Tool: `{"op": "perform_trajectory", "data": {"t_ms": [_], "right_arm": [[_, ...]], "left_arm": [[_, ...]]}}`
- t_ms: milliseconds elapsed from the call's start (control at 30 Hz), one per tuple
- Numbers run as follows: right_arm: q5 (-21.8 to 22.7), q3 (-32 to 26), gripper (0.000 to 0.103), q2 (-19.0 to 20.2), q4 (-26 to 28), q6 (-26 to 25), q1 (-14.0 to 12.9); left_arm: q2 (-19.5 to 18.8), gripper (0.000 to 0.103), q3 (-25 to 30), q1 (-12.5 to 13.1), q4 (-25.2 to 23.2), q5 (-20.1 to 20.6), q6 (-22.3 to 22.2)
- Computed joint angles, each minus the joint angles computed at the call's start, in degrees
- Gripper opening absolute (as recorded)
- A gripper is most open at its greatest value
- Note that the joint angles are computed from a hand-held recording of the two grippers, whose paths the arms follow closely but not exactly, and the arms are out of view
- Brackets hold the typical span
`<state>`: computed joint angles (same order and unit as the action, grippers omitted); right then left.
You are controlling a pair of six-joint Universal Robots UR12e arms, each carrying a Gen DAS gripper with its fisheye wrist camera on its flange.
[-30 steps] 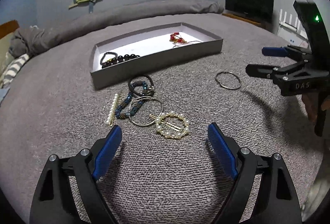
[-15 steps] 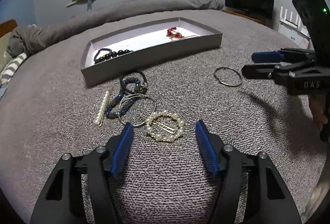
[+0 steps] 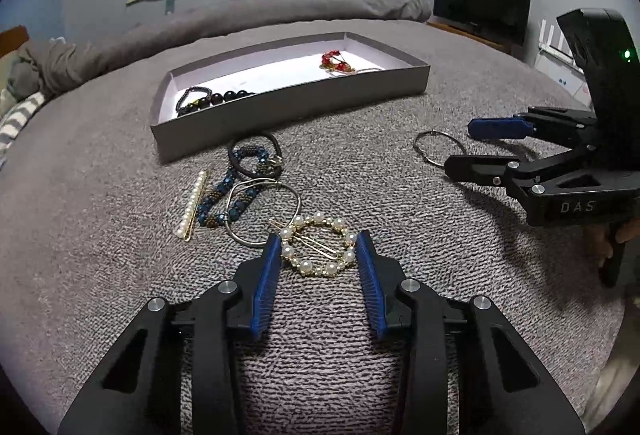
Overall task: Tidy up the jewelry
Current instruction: 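Grasp the pearl hair clip with left tool while right tool grasps silver bangle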
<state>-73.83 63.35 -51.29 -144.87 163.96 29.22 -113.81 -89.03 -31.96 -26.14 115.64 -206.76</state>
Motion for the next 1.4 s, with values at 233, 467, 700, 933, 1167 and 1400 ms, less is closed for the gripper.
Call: {"op": "perform_trajectory", "data": {"t_ms": [233, 467, 700, 933, 1167, 1400], "right_arm": [[-0.1, -1.0, 0.067, 0.6, 0.7, -0.4, 0.2], [-2.7, -2.7, 0.065, 1.6, 2.6, -0.2, 0.9], [-3.0, -2.6, 0.051, 1.7, 2.9, -0.8, 1.0], [-3.1, -1.9, 0.051, 1.4, 1.0, -0.9, 1.1], [-2.5, -1.4, 0.051, 1.1, -0.1, 0.0, 0.9], [-1.7, -1.2, 0.051, 0.7, -1.7, 1.9, 0.7]], "left_arm": [[-0.2, 0.04, 0.3, -0.6, -0.1, 2.5, 0.5], [-0.1, 0.04, 0.3, -0.5, -0.3, 2.9, 0.2], [-0.1, 0.04, 0.3, -0.5, -0.2, 2.9, 0.5], [0.1, 0.04, 0.1, -0.5, 0.1, 2.9, 0.6], [0.0, 0.04, 0.3, -0.6, 0.4, 3.7, 0.9], [0.1, 0.04, 1.0, -0.9, -0.7, 5.6, -0.1]]}}
